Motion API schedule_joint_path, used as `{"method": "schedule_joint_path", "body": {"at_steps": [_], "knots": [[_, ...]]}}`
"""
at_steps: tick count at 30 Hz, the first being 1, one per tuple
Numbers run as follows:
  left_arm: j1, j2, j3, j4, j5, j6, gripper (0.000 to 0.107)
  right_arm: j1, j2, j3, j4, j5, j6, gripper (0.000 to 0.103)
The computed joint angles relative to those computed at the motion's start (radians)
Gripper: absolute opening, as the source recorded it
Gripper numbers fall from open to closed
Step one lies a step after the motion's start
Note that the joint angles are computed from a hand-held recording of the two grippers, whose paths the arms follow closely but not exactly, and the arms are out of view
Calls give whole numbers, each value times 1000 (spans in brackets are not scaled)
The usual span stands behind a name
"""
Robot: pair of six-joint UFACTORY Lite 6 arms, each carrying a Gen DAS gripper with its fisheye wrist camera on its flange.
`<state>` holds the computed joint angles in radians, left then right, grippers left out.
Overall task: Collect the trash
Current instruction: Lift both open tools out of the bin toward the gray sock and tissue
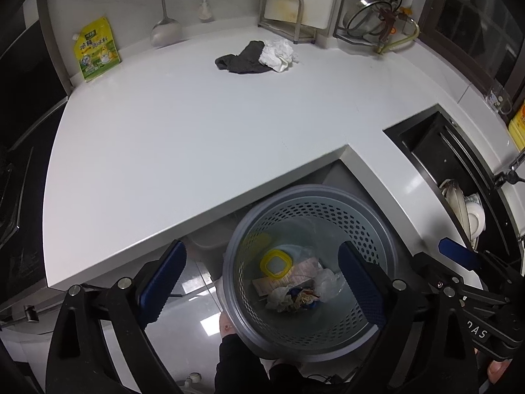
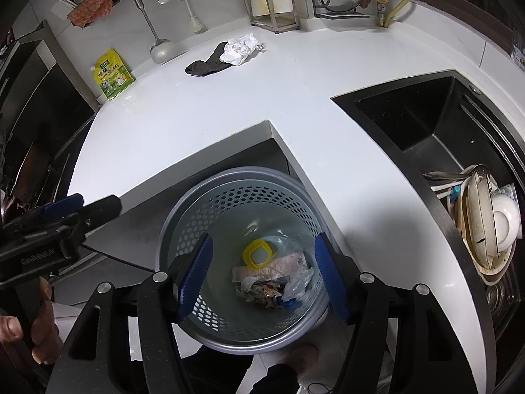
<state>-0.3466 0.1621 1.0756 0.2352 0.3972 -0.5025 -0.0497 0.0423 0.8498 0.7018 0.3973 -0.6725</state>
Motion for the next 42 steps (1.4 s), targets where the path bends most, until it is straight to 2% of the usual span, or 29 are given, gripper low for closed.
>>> {"method": "schedule_joint_path", "body": {"at_steps": [10,16,19,23,27,32,38,42], "knots": [[54,28,65,64,22,-7,93,10,48,75,-49,-29,72,72],[127,49,141,47,23,63,96,42,99,174,-165,-34,191,72],[163,97,221,42,35,100,96,46,151,255,-201,-7,223,78],[202,161,332,26,47,142,96,52,257,406,-272,52,318,78],[236,249,469,-29,69,221,96,77,377,577,-434,101,494,78],[264,368,654,-108,109,319,96,91,507,777,-489,155,559,78],[279,543,919,-144,181,389,97,100,710,1094,-541,246,629,78],[291,699,1160,-175,260,442,97,106,888,1377,-570,336,679,78]]}}
